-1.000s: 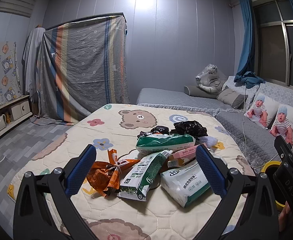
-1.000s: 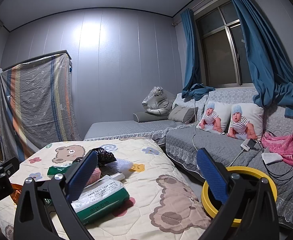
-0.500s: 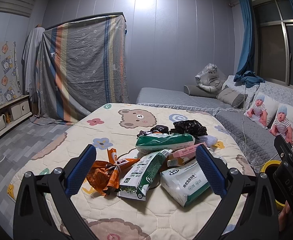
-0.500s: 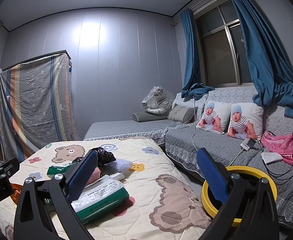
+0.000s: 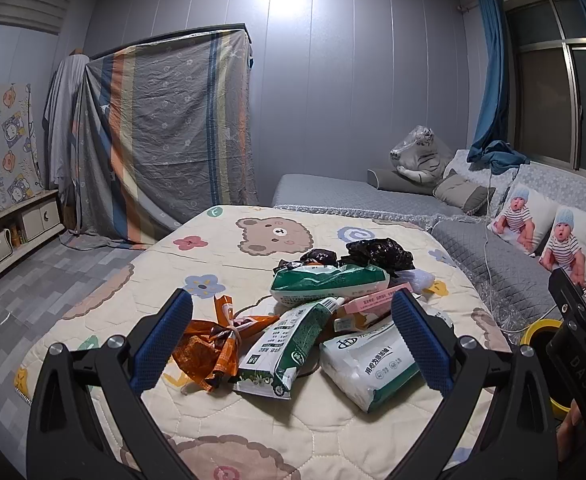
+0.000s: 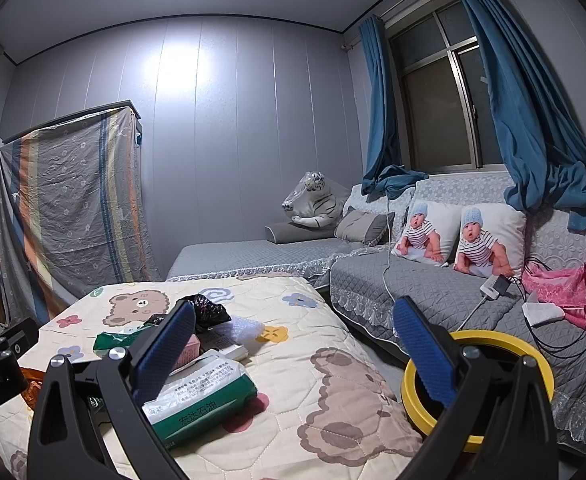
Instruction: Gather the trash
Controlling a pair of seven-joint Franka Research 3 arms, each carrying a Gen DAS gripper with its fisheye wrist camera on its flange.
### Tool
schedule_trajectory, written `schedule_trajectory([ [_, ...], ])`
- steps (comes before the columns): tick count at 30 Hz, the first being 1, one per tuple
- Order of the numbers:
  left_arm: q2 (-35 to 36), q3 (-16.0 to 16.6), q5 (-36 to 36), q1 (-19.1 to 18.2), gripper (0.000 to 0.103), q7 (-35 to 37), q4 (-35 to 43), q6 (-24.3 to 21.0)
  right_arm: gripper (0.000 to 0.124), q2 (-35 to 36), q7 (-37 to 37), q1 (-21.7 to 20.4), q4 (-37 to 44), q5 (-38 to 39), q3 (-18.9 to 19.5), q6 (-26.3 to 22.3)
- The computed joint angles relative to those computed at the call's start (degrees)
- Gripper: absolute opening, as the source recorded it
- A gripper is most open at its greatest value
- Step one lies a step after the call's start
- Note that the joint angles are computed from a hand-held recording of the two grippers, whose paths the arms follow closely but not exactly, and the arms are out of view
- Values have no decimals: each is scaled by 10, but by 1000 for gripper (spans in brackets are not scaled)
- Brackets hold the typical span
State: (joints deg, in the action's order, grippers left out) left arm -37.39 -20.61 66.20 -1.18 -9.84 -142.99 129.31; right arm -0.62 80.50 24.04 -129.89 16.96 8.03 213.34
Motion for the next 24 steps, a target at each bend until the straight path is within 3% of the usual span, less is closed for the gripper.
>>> schedule_trajectory([
  [24, -41, 8, -29, 8, 95, 23, -13, 26, 96, -9, -22, 8, 5, 35, 5, -7],
])
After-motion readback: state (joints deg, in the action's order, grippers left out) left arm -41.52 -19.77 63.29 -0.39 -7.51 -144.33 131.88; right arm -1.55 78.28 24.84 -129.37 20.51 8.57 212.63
